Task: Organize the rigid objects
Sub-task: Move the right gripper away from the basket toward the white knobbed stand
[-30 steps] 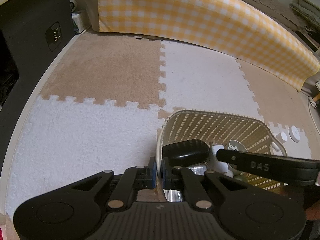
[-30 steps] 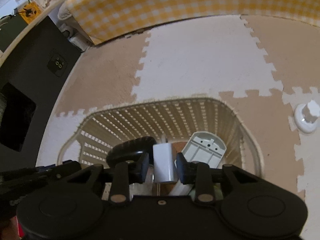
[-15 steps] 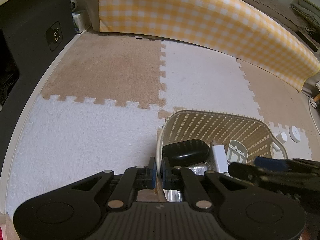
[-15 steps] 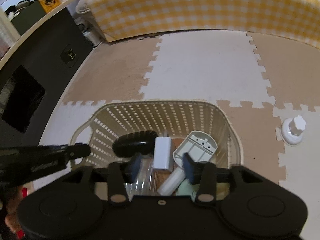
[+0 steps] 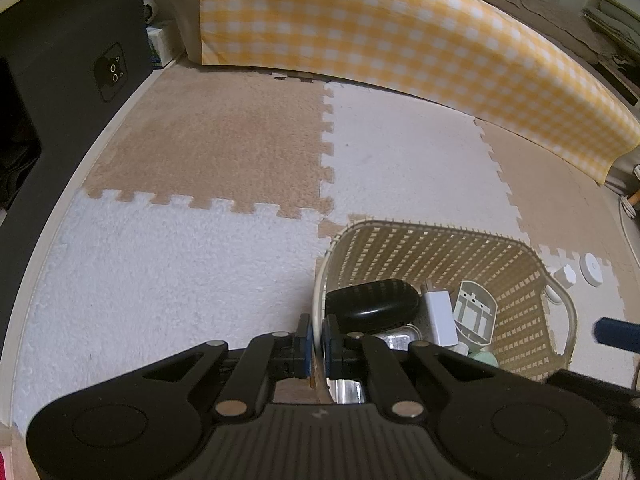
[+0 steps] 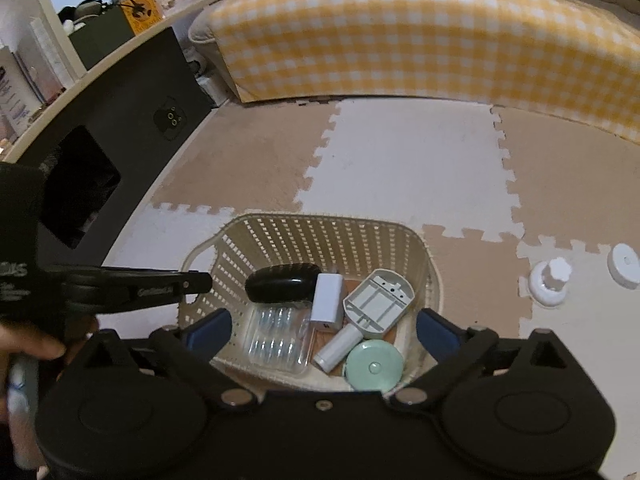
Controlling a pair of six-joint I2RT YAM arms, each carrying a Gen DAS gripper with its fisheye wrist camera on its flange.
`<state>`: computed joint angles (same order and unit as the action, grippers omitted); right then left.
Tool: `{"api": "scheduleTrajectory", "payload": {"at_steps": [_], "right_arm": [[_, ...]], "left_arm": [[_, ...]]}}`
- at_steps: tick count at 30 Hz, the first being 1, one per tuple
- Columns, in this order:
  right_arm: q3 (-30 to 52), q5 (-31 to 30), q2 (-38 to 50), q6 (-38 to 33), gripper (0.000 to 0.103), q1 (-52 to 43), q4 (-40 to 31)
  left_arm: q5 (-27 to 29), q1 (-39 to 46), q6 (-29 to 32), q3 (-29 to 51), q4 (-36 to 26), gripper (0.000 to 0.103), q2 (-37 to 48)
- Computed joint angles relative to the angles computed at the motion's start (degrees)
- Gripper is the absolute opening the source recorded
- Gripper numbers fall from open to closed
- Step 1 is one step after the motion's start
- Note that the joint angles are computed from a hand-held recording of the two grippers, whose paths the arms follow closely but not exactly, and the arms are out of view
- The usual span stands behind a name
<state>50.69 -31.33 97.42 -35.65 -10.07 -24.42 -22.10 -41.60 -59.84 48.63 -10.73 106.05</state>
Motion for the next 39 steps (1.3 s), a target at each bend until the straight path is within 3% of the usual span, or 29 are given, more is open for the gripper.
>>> {"api": "scheduleTrajectory", "payload": {"at_steps": [6,11,17,30,35,36,39], "right_arm": [[2.27,-4.02,-0.39,-4.81,0.103,-5.83,-2.38],[3.68,-3.35,1.84,-4.77,0.103,-10.03,2.49],[8.19,-4.06,9.2,0.14,0.103,-14.45,8.73],[17.26,2.33,28.48,12.24,0.103,-15.26,24.49],[17.71,3.02,33.4,12.4,0.103,-14.7,30.43],[17.79,3.57,34.23,11.92,0.102,-14.57,31.51],[18.28,4.03,36.08,10.67,0.078,-14.44,33.34]], "left_arm": [[0.01,0.01,-0.02,0.04,-0.01,0.005,-0.01],[0.01,-0.01,-0.02,0.04,-0.03,0.005,0.0],[-0.01,-0.01,0.02,0.27,-0.29,0.005,0.06],[-0.24,-0.09,0.05,0.54,-0.58,0.005,0.25],[-0.34,-0.08,0.2,0.55,-0.64,0.006,0.28],[-0.35,-0.06,0.29,0.54,-0.63,0.006,0.28],[-0.35,-0.09,0.28,0.62,-0.63,0.006,0.34]]}}
